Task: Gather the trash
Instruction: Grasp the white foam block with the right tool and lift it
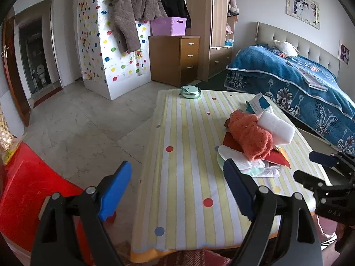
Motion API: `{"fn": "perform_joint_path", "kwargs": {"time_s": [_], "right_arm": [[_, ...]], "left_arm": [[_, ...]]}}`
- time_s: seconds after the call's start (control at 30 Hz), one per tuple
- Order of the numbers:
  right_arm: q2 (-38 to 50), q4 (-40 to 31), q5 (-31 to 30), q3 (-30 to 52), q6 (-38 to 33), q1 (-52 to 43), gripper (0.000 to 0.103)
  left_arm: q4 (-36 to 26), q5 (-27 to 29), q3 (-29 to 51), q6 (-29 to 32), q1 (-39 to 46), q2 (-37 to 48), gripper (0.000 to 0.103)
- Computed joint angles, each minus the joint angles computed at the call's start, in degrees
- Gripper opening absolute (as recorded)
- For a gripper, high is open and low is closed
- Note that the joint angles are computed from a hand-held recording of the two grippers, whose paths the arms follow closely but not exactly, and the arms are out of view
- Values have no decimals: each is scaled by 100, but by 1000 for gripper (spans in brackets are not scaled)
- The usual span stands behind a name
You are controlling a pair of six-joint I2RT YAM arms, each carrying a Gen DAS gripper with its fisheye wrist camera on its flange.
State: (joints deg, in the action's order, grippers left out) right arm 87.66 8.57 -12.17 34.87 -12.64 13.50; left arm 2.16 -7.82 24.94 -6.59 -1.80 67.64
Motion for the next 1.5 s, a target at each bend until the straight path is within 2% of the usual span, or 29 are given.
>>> {"fn": "perform_joint_path", "kwargs": {"time_s": [0.27, 0.37, 0.73, 0.8, 0.9, 0.93, 0.97, 1.3, 1.5], "right_arm": [[388, 197, 110, 257, -154, 138, 73], [687, 360, 381, 508, -259, 182, 73], [1334, 356, 348, 1196, -665, -21, 71], [1447, 420, 424, 1285, -857, 43, 68], [1536, 463, 498, 1330, -977, 84, 50], [1492, 471, 464, 1293, -974, 65, 43], [1410, 502, 383, 1211, -948, 22, 40], [224, 311, -393, 501, -154, -498, 39], [-413, 301, -754, 128, 453, -1172, 36]], "left_arm": [[323, 212, 397, 124, -45, 740, 83], [376, 272, 630, 113, -82, 1060, 83], [531, 314, 1360, 202, -433, 1974, 83], [536, 295, 1389, 194, -466, 1990, 83], [515, 307, 1345, 165, -480, 1902, 83], [507, 302, 1322, 169, -489, 1864, 83], [500, 293, 1274, 176, -507, 1802, 83], [325, 288, 947, 81, -735, 1274, 83], [271, 243, 1048, 46, -1057, 1352, 83]]}}
